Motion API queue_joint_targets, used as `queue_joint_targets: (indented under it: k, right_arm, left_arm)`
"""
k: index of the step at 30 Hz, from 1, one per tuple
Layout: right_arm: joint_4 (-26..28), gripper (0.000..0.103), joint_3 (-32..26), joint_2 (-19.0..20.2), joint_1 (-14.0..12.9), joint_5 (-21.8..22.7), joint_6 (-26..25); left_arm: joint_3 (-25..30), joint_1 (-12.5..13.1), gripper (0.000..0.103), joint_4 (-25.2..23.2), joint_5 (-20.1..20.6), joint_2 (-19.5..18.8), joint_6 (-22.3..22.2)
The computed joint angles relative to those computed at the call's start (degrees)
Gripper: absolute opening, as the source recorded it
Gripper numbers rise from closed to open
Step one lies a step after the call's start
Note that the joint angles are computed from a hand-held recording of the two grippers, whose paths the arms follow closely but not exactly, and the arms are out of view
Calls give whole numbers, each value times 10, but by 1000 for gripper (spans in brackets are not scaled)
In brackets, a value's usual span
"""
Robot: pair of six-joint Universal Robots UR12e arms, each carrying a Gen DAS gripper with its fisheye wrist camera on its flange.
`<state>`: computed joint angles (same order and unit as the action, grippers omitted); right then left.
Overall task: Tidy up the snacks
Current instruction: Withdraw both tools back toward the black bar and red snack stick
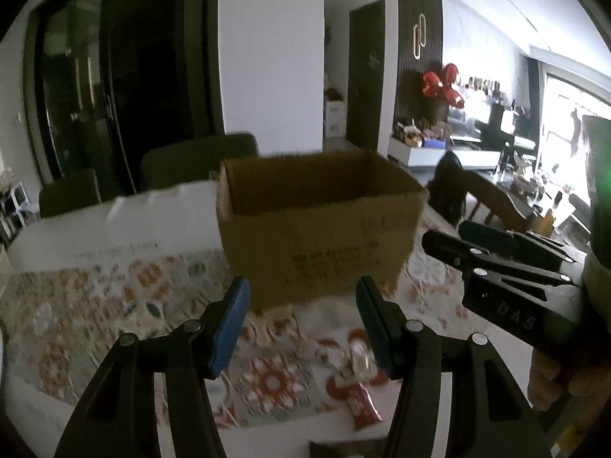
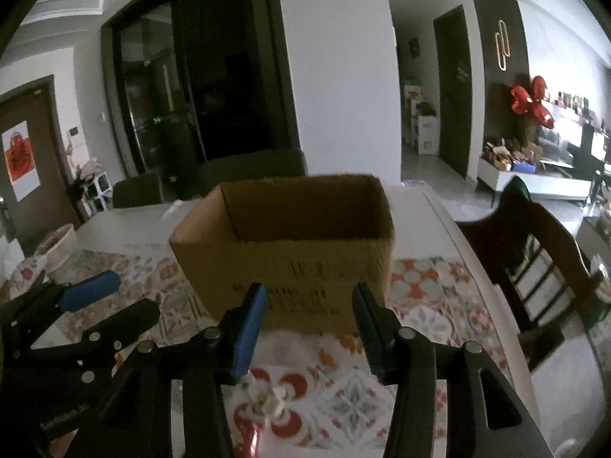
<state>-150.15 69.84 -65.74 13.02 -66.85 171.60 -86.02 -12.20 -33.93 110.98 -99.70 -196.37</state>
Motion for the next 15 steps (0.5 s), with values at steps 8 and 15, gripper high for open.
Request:
queue_joint_targets:
  k: [8,15]
  right_arm:
    - [36,48,43,-20,-7,-18,-9]
    - [82,48,63,-27,-10,-34,-15]
  left_arm:
    - [-17,-7,57,-54,-39,3,-25]
    - [-23,-8,57,-88,-70,-2,-39]
